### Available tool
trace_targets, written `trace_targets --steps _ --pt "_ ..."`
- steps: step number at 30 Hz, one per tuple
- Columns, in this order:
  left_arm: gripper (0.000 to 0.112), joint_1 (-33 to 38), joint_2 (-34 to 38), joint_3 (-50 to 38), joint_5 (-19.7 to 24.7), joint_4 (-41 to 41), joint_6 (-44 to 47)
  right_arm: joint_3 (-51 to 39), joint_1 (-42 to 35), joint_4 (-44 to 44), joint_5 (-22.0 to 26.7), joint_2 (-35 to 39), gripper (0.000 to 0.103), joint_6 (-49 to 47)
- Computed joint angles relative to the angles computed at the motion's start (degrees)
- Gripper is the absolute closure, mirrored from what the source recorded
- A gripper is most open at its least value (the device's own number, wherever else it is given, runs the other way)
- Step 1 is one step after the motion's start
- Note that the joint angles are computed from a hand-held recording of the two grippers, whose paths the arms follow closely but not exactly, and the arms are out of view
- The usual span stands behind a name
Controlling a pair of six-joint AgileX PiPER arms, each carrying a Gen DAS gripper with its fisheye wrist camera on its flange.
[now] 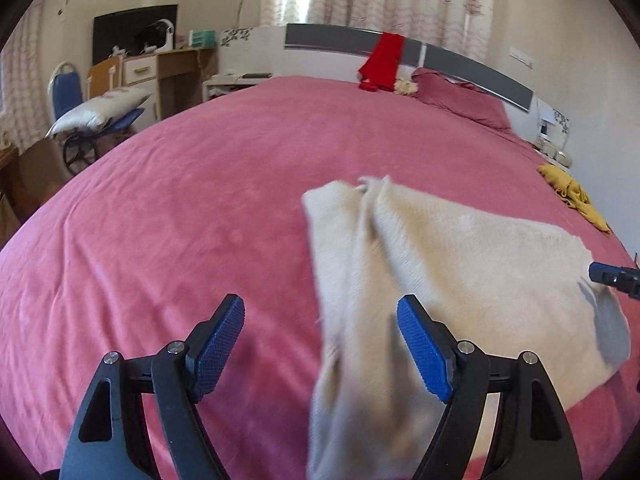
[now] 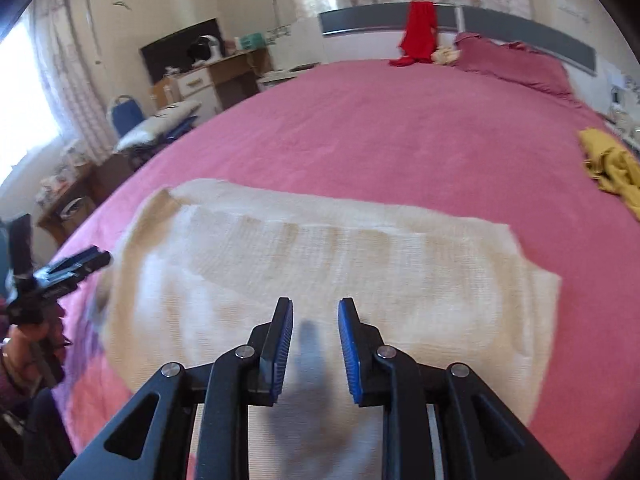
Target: Fold clothes
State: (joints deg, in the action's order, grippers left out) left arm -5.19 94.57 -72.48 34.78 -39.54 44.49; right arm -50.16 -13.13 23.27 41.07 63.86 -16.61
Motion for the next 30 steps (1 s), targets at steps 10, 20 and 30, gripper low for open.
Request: trace_targets --steps 10,20,30 --pt "0.024 -3.25 1.05 3.56 -4.4 18.0 -12.41 -28.49 31.03 -19.85 2.05 30.14 0.083 8.99" --pt "0.021 1.92 1.03 4.85 -3.19 5.85 -5.57 -38.85 25.61 -25.47 4.11 35.7 0.082 20.1" --pt "0.02 3.4 1.39 5.42 -2.92 6.68 -8.72 -52.64 33.8 -24.7 7.2 49.63 0.083 9.81"
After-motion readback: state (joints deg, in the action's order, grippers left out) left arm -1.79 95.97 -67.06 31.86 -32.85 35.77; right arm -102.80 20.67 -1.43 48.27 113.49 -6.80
